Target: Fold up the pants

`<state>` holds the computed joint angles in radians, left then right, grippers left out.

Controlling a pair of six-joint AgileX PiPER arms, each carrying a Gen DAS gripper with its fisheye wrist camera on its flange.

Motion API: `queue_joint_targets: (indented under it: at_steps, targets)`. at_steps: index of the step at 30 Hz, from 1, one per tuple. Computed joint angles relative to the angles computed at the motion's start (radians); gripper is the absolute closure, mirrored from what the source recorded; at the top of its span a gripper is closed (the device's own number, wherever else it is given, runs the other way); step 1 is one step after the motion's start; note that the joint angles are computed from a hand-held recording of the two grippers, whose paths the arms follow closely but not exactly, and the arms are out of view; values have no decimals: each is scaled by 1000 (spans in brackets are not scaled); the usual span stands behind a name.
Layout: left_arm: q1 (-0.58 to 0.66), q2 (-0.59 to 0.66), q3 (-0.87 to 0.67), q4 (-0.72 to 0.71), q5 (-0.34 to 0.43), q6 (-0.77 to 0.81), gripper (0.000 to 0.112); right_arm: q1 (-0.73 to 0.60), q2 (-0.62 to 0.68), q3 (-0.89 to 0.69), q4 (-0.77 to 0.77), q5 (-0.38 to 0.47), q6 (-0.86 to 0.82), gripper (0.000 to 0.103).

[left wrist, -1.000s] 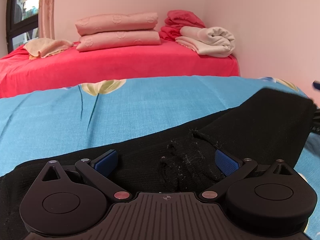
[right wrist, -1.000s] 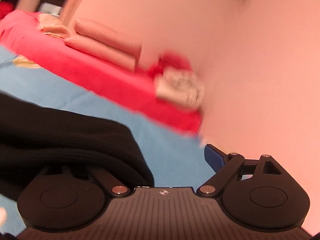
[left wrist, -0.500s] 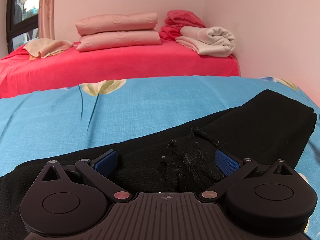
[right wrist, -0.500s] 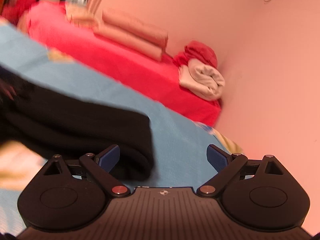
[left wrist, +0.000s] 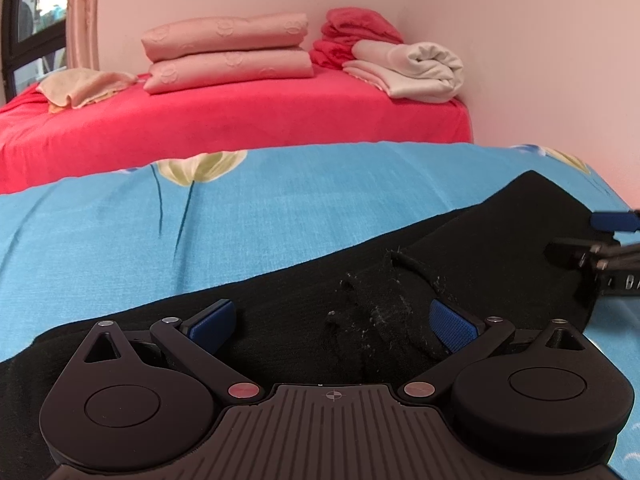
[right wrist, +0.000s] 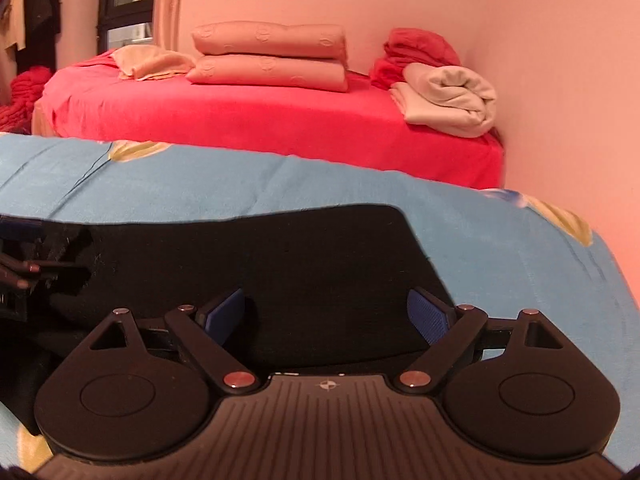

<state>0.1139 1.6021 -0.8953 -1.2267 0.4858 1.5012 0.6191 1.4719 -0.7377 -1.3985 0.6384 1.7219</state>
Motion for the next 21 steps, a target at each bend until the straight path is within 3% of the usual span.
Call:
queue_joint_targets:
  at_steps: [4, 7, 9, 12, 18, 20, 21]
  targets:
    - [50, -33, -7, 62, 55, -66, 9, 80, -26, 2, -46, 103, 60, 16]
    - [81, -62, -12, 121, 75, -118, 9, 101, -21, -3, -89, 79, 123, 11]
    - [104, -82, -20, 172, 90, -161, 9, 90, 36, -48, 5, 13, 17, 11]
    - [143, -110, -28, 221, 105, -197, 9, 149, 106, -88, 17, 106, -5, 11]
    - [211, -154, -21, 237, 83, -177, 9, 217, 104, -129, -5, 155, 61, 10]
    - [239, -157, -24, 234, 92, -164, 9, 210, 136, -173, 100, 110, -67, 11]
    - [255, -158, -28, 238, 101, -163, 9, 224, 169, -197, 127, 129, -116, 12]
